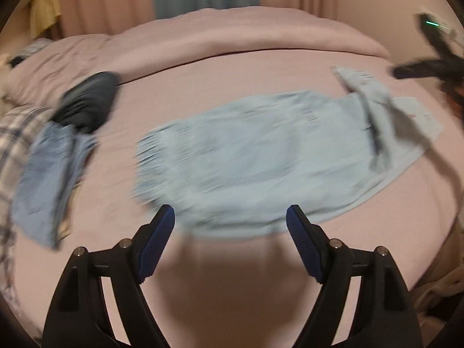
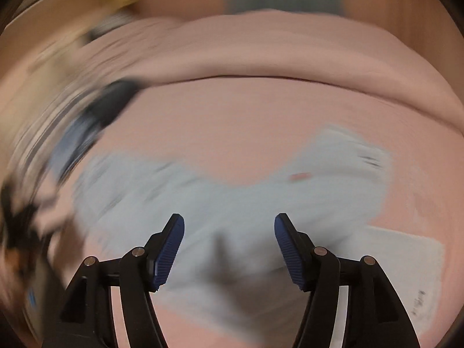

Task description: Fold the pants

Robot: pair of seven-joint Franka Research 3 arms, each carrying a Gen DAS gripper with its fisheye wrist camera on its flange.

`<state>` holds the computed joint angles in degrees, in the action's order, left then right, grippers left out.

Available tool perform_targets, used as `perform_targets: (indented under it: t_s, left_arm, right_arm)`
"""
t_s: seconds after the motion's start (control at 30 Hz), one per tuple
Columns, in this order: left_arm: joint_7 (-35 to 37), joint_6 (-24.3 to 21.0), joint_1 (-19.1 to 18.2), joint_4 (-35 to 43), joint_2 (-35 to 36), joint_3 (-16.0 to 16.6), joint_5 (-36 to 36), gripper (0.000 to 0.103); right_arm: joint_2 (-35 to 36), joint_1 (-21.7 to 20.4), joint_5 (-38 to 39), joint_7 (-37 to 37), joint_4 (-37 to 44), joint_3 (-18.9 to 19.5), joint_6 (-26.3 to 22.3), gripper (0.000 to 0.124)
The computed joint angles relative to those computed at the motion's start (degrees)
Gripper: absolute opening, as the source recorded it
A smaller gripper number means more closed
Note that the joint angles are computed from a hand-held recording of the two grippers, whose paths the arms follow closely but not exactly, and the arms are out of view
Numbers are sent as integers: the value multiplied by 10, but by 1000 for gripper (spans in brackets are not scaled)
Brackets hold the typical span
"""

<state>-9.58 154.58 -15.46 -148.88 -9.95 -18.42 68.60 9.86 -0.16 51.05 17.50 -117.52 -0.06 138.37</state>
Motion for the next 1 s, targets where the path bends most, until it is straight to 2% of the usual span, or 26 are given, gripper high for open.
perform_targets:
  t_s: [0.07, 0.13, 0.23, 0.3, 0.33, 0.4, 0.43, 0.47, 0.5, 0.53, 0.57, 0.6, 0.73, 0.8, 0.87, 0.93, 1.0]
  left_arm:
    - [-40, 57, 10, 65, 66, 6, 70, 80]
    - [-79, 112, 5, 137, 136, 21, 129, 80]
    - [-89, 185, -13, 258, 250, 43, 154, 79]
    - [5, 190, -16, 319, 316, 35, 74, 76]
    - [65, 187, -9, 342, 345, 21, 24, 71]
    - [149, 177, 1, 371, 384, -4, -44, 59]
    - [191, 173, 11, 382, 402, -20, -78, 50]
    - [215, 165, 9, 393, 415, -23, -94, 43]
    - [222, 152, -5, 401, 418, -13, -98, 34]
    - [224, 150, -18, 406, 419, -1, -99, 28]
    - [226, 172, -20, 406, 421, 5, -104, 8]
    - [233, 184, -21, 407, 422, 7, -114, 8]
    - [203, 170, -96, 417, 409, 74, -99, 7]
    - [202, 162, -126, 419, 403, 97, -98, 7]
    - [204, 152, -155, 422, 400, 120, -93, 8]
    - [217, 141, -174, 425, 398, 134, -98, 8]
    - [233, 119, -189, 430, 398, 140, -100, 8]
  right_arm:
    - [63, 11, -54, 113, 80, -8, -4, 65]
    - [112, 22, -107, 196, 137, -9, -3, 65]
    - [187, 62, -216, 346, 225, -25, 7, 65]
    - [231, 81, -272, 414, 279, -35, -2, 65]
    - [249, 88, -294, 441, 301, -37, -5, 65]
    - [288, 105, -346, 498, 353, -47, -36, 65]
    - [303, 108, -364, 520, 374, -49, -52, 65]
    - [317, 110, -380, 536, 393, -48, -70, 63]
    - [320, 109, -393, 542, 393, -46, -66, 57]
    - [315, 106, -402, 539, 380, -40, -46, 37]
    - [310, 90, -393, 524, 372, -23, -38, 8]
    - [306, 73, -377, 513, 370, -9, -42, 5]
    - [254, 2, -280, 448, 300, 38, -5, 3]
    - [196, -67, -159, 346, 228, 84, 19, 3]
    - [133, -128, -36, 247, 157, 106, 17, 3]
    - [87, -174, 75, 150, 107, 111, 0, 3]
    - [67, -210, 151, 100, 79, 91, -38, 3]
